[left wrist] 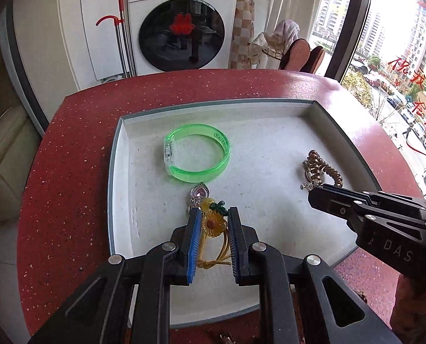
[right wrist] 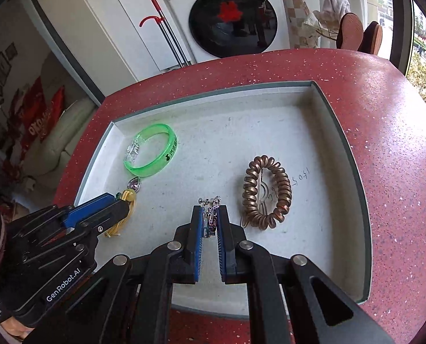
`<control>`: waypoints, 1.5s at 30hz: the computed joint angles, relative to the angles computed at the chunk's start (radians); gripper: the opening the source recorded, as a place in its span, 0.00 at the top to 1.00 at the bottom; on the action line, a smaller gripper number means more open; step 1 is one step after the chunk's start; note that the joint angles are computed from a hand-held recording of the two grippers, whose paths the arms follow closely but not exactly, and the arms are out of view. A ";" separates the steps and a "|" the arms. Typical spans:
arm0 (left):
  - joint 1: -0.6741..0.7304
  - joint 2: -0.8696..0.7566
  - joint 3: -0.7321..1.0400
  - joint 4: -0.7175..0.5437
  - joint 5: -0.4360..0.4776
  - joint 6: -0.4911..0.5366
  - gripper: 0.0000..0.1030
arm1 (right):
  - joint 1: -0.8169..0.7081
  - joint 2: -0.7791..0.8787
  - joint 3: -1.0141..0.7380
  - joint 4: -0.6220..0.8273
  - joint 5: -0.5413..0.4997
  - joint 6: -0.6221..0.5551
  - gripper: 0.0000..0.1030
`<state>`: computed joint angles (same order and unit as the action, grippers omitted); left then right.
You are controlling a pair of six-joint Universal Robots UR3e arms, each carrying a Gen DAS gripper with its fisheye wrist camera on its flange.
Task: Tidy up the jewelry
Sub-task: 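Carry the hair tie and silver charm over the tray with both tools, then lower the silver charm beside the coiled bracelet and open the right tool, then lower the yellow hair tie into the tray and open the left tool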
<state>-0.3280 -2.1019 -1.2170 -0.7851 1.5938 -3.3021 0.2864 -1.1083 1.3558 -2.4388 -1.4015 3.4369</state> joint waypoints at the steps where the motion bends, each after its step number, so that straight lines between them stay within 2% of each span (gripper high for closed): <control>1: -0.003 -0.016 0.019 -0.008 0.006 0.001 0.65 | -0.001 0.007 -0.008 0.004 -0.009 -0.003 0.90; 6: -0.018 -0.073 0.082 -0.030 0.043 -0.005 0.65 | 0.005 0.034 -0.043 0.018 -0.088 -0.017 0.90; 14: -0.053 -0.109 0.094 -0.013 0.141 -0.001 0.64 | 0.024 0.054 -0.063 0.017 -0.154 -0.026 0.89; 19: -0.070 -0.123 0.118 -0.023 0.180 0.016 0.64 | 0.024 0.052 -0.075 0.040 -0.135 -0.017 0.88; 21: -0.070 -0.118 0.111 -0.019 0.180 0.012 0.64 | 0.019 0.044 -0.058 0.026 -0.122 -0.016 0.83; 23: -0.070 -0.114 0.106 -0.019 0.175 0.005 0.64 | 0.016 0.031 -0.034 0.010 -0.113 -0.014 0.67; 25: -0.073 -0.113 0.107 -0.019 0.178 0.002 0.64 | 0.016 0.019 -0.014 -0.005 -0.109 -0.011 0.63; 36: -0.072 -0.063 0.042 0.030 0.172 -0.012 0.64 | -0.001 -0.051 0.058 -0.053 -0.063 0.014 0.55; 40: -0.071 -0.045 0.021 0.040 0.162 -0.023 0.64 | 0.000 -0.072 0.073 -0.051 -0.066 0.022 0.54; 45: -0.073 -0.004 -0.041 0.115 0.167 -0.025 0.64 | 0.016 -0.101 0.089 -0.044 -0.095 0.013 0.54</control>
